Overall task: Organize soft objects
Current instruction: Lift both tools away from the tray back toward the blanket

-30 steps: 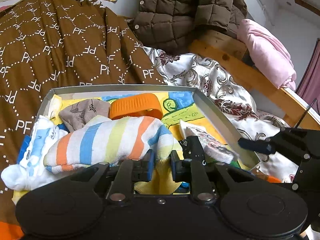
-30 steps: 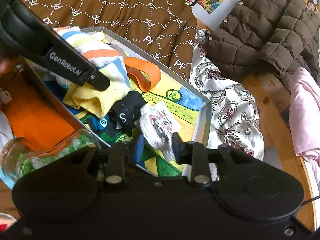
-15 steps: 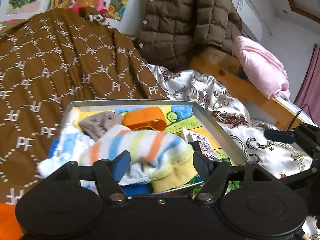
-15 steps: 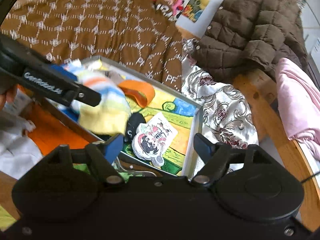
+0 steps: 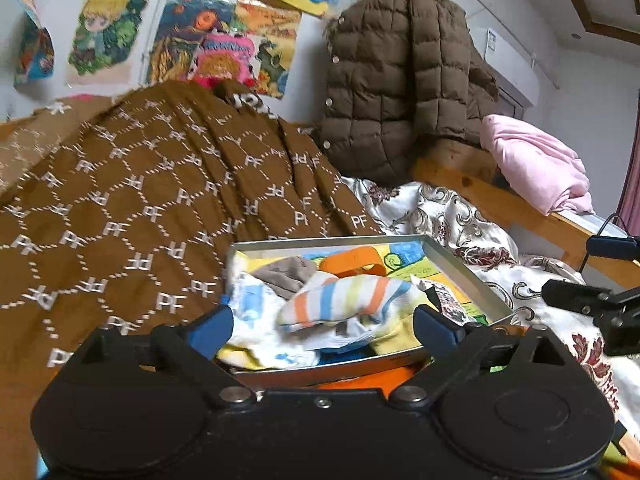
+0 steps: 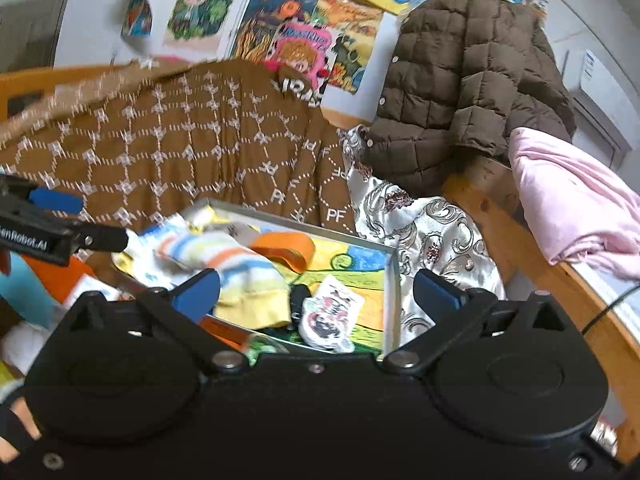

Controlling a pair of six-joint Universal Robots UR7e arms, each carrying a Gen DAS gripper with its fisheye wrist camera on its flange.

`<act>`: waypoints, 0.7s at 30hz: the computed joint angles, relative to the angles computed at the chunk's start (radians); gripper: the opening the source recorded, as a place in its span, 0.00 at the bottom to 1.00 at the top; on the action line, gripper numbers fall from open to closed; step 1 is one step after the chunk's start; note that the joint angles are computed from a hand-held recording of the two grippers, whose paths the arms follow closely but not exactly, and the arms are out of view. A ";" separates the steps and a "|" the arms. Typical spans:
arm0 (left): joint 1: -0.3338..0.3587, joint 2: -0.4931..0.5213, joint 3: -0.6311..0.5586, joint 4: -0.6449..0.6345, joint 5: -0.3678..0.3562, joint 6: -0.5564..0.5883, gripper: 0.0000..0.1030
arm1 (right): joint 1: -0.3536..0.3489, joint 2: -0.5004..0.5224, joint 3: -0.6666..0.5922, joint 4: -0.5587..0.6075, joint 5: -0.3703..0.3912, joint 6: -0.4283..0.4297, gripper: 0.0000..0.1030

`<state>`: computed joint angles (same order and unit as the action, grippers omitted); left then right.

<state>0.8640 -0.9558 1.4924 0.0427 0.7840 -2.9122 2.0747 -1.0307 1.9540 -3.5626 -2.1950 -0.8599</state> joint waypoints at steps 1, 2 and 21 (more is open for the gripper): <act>-0.006 -0.016 0.022 -0.009 -0.006 0.001 0.95 | 0.010 -0.007 0.015 -0.015 -0.002 0.011 0.99; -0.012 -0.033 0.046 -0.022 -0.014 0.002 0.96 | 0.017 -0.012 0.030 -0.030 -0.004 0.022 0.99; -0.097 -0.149 0.275 0.101 -0.128 -0.147 0.99 | 0.121 -0.088 0.300 -0.134 -0.105 0.194 0.99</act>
